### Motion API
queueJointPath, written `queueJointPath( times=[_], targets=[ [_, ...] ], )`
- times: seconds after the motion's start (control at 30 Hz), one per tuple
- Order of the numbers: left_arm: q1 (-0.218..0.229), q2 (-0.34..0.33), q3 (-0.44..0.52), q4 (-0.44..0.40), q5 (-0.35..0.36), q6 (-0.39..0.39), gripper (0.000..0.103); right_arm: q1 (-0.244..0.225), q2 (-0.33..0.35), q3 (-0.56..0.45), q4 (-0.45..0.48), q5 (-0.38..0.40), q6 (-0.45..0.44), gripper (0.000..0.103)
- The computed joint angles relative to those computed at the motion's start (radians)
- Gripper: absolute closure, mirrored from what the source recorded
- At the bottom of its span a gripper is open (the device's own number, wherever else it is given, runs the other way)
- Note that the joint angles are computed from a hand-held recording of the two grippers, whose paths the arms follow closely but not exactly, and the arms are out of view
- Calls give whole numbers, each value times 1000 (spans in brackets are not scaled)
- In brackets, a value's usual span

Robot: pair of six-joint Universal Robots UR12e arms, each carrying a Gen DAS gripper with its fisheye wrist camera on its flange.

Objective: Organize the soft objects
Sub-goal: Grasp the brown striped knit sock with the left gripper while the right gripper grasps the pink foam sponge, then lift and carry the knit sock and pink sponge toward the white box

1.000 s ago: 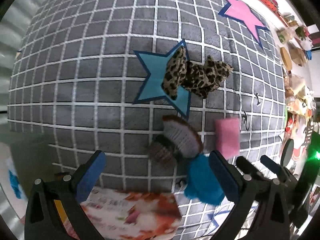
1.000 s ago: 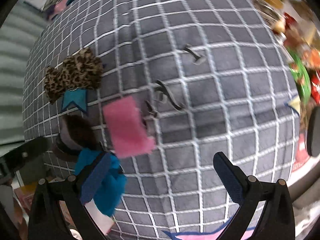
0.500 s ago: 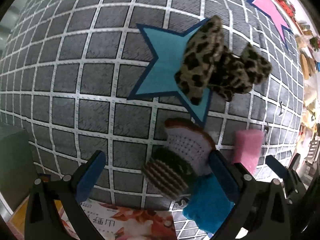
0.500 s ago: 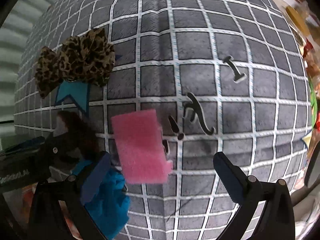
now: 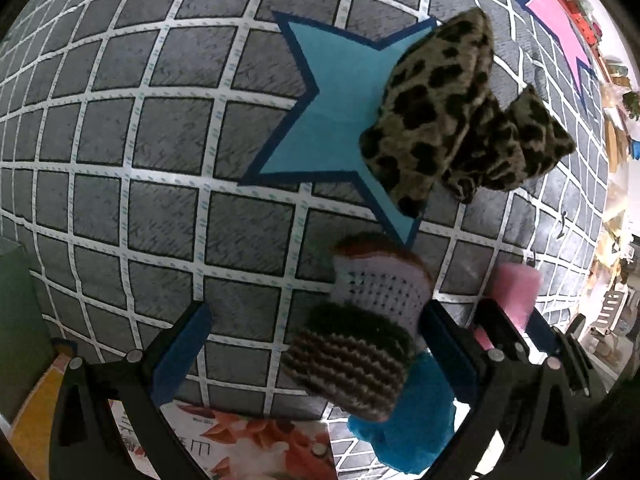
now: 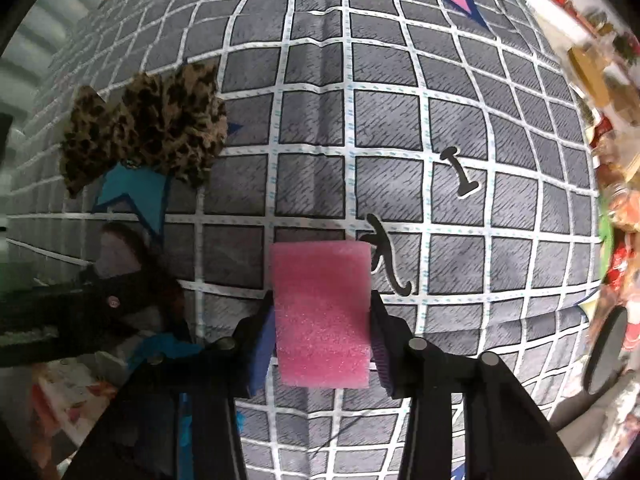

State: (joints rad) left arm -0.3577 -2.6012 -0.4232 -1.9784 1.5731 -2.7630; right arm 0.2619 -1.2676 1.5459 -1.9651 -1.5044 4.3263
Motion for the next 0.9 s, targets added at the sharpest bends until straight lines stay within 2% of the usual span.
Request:
queueJointPath(
  times=[0.1, 0.17, 0.23, 0.27, 0.4, 0.53, 0.63, 0.77, 0.8, 0.83, 0.9],
  targets=[
    [-9, 7, -18, -18, 6, 31, 3, -16, -61, 50, -20, 0, -1, 59],
    [-10, 34, -64, 3, -22, 66, 15, -20, -90, 63, -28, -5, 8, 59],
    [-5, 49, -86, 3, -74, 91, 39, -18, -123, 66, -18, -7, 26, 59],
    [-4, 53, -89, -3, -90, 94, 41, -18, -129, 70, -26, -6, 38, 59],
    [-2, 92, -153, 66, -99, 109, 56, -16, -164, 82, -25, -9, 64, 59],
    [-3, 144, -225, 162, -88, 143, 57, -12, -180, 79, -18, -19, 72, 59],
    [2, 184, -276, 216, -104, 159, 57, -11, -184, 73, -14, -22, 68, 59],
    [9, 203, -282, 249, -116, 150, 57, 2, -152, 32, -17, -29, 66, 59],
    [13, 181, -232, 242, -121, 144, 57, 4, -145, 18, -15, -32, 56, 59],
    [15, 182, -225, 250, -122, 143, 57, 8, -140, 9, -16, -35, 47, 59],
    [23, 198, -236, 300, -123, 154, 57, 9, -116, -23, -16, -38, 23, 59]
  ],
)
